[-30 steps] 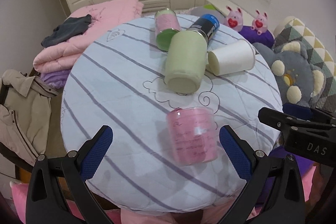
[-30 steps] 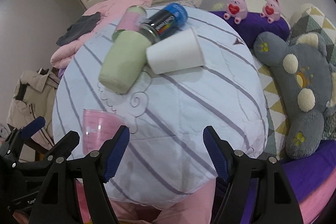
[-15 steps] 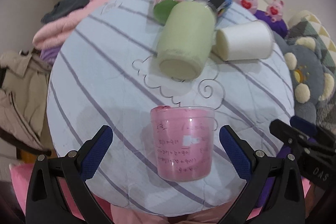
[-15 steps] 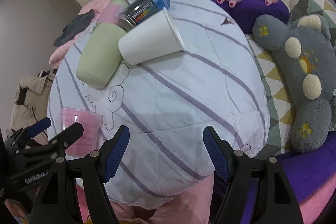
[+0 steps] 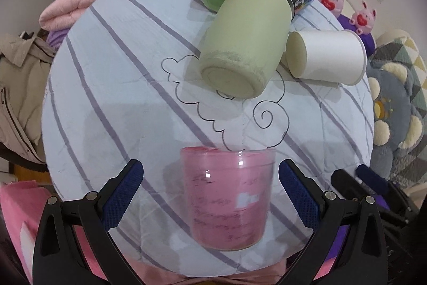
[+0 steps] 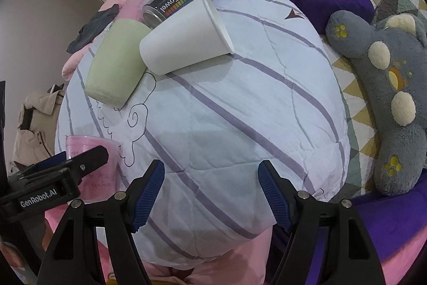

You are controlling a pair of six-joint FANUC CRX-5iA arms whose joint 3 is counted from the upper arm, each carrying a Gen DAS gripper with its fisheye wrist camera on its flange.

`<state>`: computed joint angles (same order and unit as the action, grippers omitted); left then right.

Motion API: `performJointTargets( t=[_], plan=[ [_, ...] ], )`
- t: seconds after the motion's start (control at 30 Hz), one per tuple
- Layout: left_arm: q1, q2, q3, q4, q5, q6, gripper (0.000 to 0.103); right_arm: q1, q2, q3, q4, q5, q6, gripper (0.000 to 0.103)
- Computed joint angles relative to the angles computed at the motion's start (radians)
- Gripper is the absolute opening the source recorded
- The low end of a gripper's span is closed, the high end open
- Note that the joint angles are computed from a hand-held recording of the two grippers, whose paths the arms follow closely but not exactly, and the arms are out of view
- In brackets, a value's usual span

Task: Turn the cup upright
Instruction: 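Grasp the pink cup with the left gripper and rotate it upright, then set the pink cup upright on the bed and open the left gripper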

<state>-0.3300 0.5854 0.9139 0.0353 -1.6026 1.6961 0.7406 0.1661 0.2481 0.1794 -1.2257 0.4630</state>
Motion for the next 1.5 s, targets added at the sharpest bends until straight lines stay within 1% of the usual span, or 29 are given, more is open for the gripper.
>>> performJointTargets(
  t=[0.03,0.13,0.17,0.27,0.4,0.57,0.67,0.77,1.0,1.03,1.07,1.1,1.13,1.27,1.5],
  plan=[
    [0.0,0.01,0.012,0.006,-0.013,0.004,0.101,-0.003,0.0,-0.001,-0.003,0.0,0.002,0.074],
    [0.0,0.057,0.077,0.019,-0.086,-0.005,0.068,-0.011,-0.004,-0.006,-0.014,0.005,0.007,0.074],
    [-0.001,0.063,0.085,0.018,-0.096,-0.004,0.068,-0.014,-0.006,-0.009,-0.016,0.006,0.006,0.074],
    [-0.009,0.05,0.075,-0.004,-0.083,-0.002,0.068,-0.019,-0.007,-0.011,-0.013,0.008,0.002,0.074],
    [-0.007,0.014,0.036,-0.008,-0.034,-0.003,0.068,-0.022,-0.009,-0.014,-0.016,0.014,0.003,0.074],
    [-0.002,-0.025,-0.007,-0.009,0.041,-0.022,0.068,-0.021,-0.009,-0.013,-0.017,0.012,0.006,0.074],
    [0.005,-0.057,-0.061,0.009,0.117,-0.041,0.068,-0.017,-0.009,-0.012,-0.01,0.012,0.003,0.074],
    [0.002,-0.076,-0.094,0.004,0.169,-0.055,0.068,-0.014,-0.008,-0.011,-0.005,0.008,0.001,0.074],
    [-0.01,-0.055,-0.079,-0.006,0.149,-0.059,0.068,-0.015,-0.004,-0.005,-0.01,-0.004,0.002,0.074],
    [-0.011,-0.052,-0.074,-0.009,0.144,-0.058,0.073,-0.014,-0.004,-0.006,-0.01,-0.004,0.003,0.074],
    [-0.013,-0.044,-0.06,-0.017,0.129,-0.056,0.086,-0.014,-0.004,-0.006,-0.01,-0.006,0.004,0.074],
    [-0.016,-0.04,-0.054,-0.022,0.123,-0.05,0.091,-0.013,-0.003,-0.005,-0.011,-0.008,0.005,0.074],
    [-0.017,-0.042,-0.055,-0.025,0.126,-0.043,0.094,-0.014,-0.003,-0.005,-0.012,-0.01,0.006,0.074],
    [-0.009,-0.056,-0.078,-0.009,0.148,-0.043,0.094,-0.015,-0.003,-0.003,-0.014,-0.013,0.01,0.074],
    [-0.012,-0.06,-0.081,-0.018,0.15,-0.041,0.094,-0.015,-0.002,-0.001,-0.015,-0.016,0.008,0.074]
  ],
)
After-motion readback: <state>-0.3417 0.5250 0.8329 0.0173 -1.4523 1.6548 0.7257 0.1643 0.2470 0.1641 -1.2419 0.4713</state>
